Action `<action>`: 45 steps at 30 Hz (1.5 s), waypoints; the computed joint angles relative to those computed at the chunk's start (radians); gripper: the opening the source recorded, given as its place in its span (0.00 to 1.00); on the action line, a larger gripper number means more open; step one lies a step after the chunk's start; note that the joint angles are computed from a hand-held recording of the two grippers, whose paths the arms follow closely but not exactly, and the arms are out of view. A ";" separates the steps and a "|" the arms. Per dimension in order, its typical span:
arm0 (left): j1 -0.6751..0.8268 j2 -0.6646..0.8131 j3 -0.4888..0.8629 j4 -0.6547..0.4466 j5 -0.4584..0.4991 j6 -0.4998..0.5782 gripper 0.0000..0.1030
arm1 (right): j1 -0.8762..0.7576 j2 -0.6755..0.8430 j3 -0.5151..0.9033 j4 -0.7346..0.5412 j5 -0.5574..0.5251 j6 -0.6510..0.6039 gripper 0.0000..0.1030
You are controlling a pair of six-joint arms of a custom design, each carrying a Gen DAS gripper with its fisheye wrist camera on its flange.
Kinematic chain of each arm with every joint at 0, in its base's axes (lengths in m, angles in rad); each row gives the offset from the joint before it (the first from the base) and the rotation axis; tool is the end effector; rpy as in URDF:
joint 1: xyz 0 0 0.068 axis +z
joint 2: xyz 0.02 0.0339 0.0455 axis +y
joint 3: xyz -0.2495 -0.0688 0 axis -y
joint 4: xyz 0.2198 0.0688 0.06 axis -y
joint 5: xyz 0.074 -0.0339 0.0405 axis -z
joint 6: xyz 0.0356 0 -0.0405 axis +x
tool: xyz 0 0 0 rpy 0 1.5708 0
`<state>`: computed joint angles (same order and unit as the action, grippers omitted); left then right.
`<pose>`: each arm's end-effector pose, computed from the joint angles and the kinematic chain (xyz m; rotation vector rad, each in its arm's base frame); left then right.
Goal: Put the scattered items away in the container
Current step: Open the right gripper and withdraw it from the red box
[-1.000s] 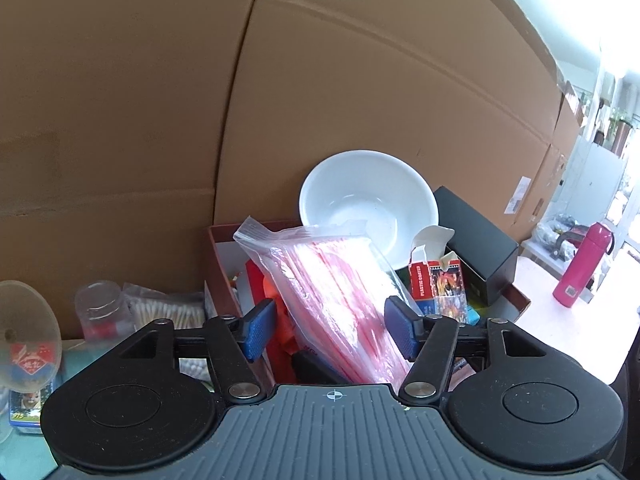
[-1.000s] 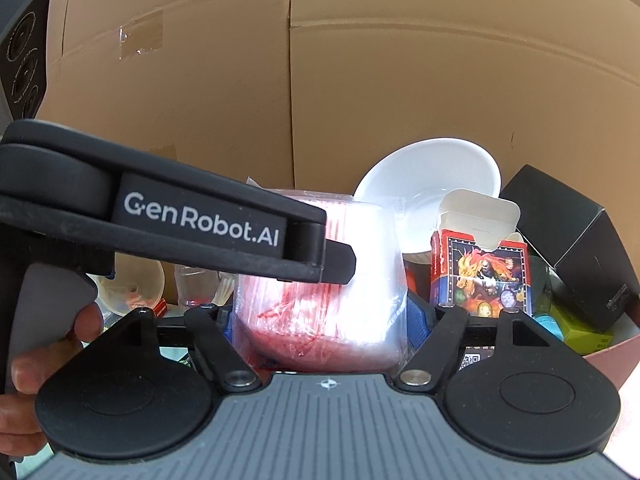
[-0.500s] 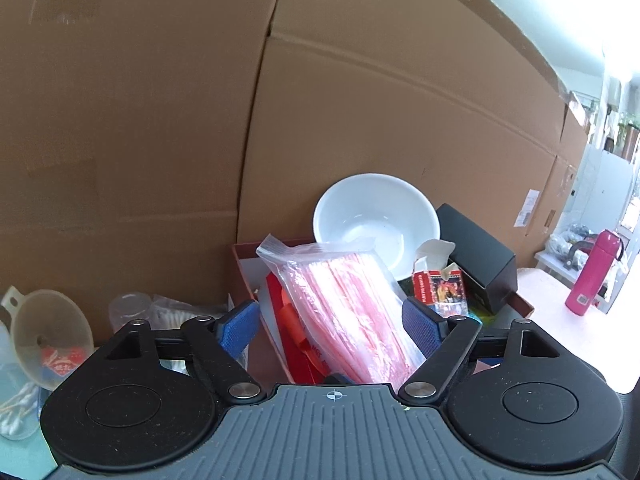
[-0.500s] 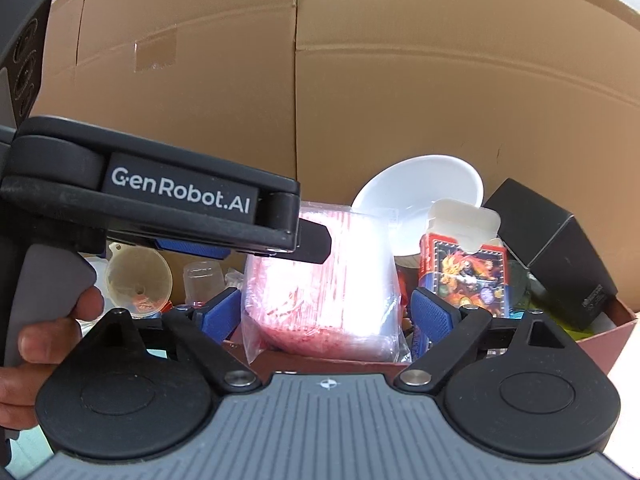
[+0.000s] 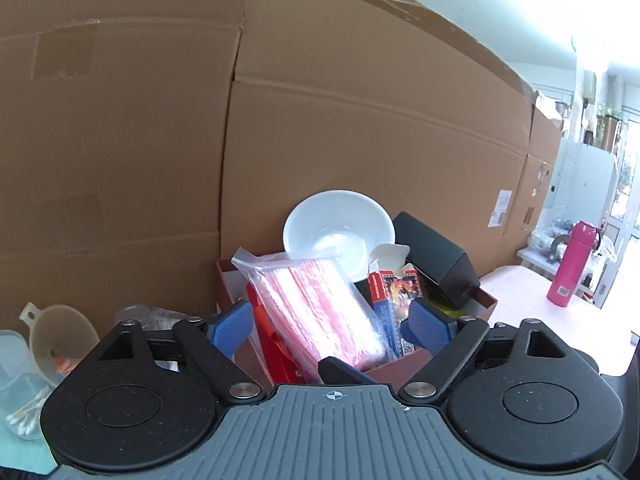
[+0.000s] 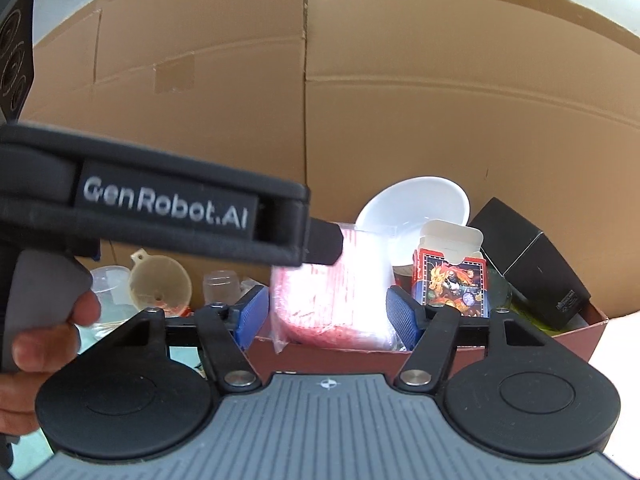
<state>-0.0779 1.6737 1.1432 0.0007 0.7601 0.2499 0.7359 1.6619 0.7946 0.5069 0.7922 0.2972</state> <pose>0.3487 -0.0518 0.2518 0.7622 1.8594 -0.6832 0.2566 0.1982 0.1982 0.1133 1.8177 -0.0384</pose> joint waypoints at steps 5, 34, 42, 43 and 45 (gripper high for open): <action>0.024 -0.076 -0.090 0.025 -0.007 0.017 0.93 | 0.034 -0.022 -0.014 0.021 0.032 -0.011 0.86; 0.193 -0.209 -0.258 -0.145 -0.068 0.124 0.93 | 0.214 0.022 0.108 -0.305 0.117 0.228 0.99; 0.217 -0.092 -0.208 -0.191 -0.069 0.157 0.93 | 0.194 0.104 0.141 -0.307 0.049 0.241 0.99; 0.219 -0.075 -0.198 -0.196 -0.068 0.158 0.93 | 0.188 0.112 0.144 -0.309 0.037 0.242 0.99; 0.222 -0.043 -0.173 -0.205 -0.064 0.155 0.93 | 0.176 0.129 0.151 -0.314 0.016 0.246 0.99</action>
<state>0.1441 1.6308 0.9700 -0.2041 0.6965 0.4051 0.9117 1.7913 0.9460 0.1929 0.8084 0.5436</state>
